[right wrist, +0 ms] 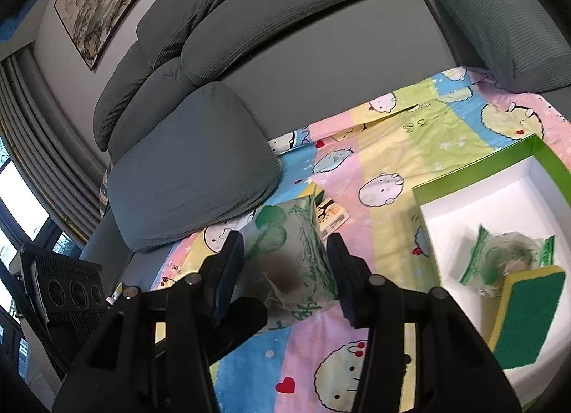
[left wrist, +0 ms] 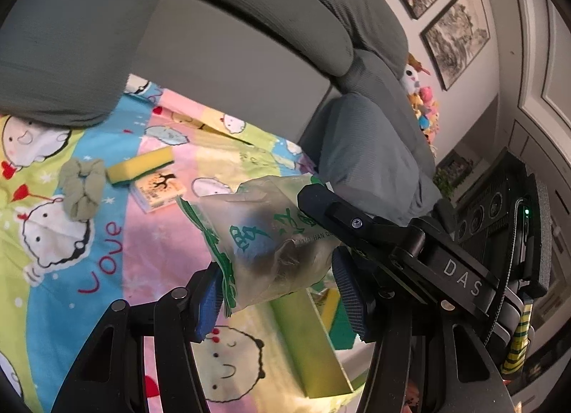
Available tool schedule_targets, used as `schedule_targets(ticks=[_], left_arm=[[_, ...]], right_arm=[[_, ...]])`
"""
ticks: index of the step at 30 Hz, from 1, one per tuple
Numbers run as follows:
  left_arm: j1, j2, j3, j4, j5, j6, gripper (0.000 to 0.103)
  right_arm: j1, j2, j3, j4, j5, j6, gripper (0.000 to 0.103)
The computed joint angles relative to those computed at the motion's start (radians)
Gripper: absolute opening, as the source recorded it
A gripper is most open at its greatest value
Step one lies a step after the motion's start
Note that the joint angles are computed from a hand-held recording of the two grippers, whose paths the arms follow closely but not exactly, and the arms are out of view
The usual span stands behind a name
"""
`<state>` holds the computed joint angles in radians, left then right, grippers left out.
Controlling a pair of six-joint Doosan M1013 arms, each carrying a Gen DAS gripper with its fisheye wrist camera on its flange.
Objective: Organize objects
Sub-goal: 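Carry the held bag with the right gripper over the white box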
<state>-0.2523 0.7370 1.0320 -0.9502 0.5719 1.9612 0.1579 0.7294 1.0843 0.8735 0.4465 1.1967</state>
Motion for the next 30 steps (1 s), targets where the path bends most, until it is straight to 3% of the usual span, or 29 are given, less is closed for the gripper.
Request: schedule_targets(ticks=[21, 30], left_arm=[[-0.076, 0.134, -0.252, 0.081, 0.194, -0.036, 0.059], [-0.106, 0.221, -0.427, 0.216, 0.314, -0.125, 0.059]], right_arm=[[-0.079, -0.072, 0.128, -0.084, -0.120, 0.177, 0.047], [-0.117, -0.068, 0.141, -0.073, -0.117, 0.215, 0.047]])
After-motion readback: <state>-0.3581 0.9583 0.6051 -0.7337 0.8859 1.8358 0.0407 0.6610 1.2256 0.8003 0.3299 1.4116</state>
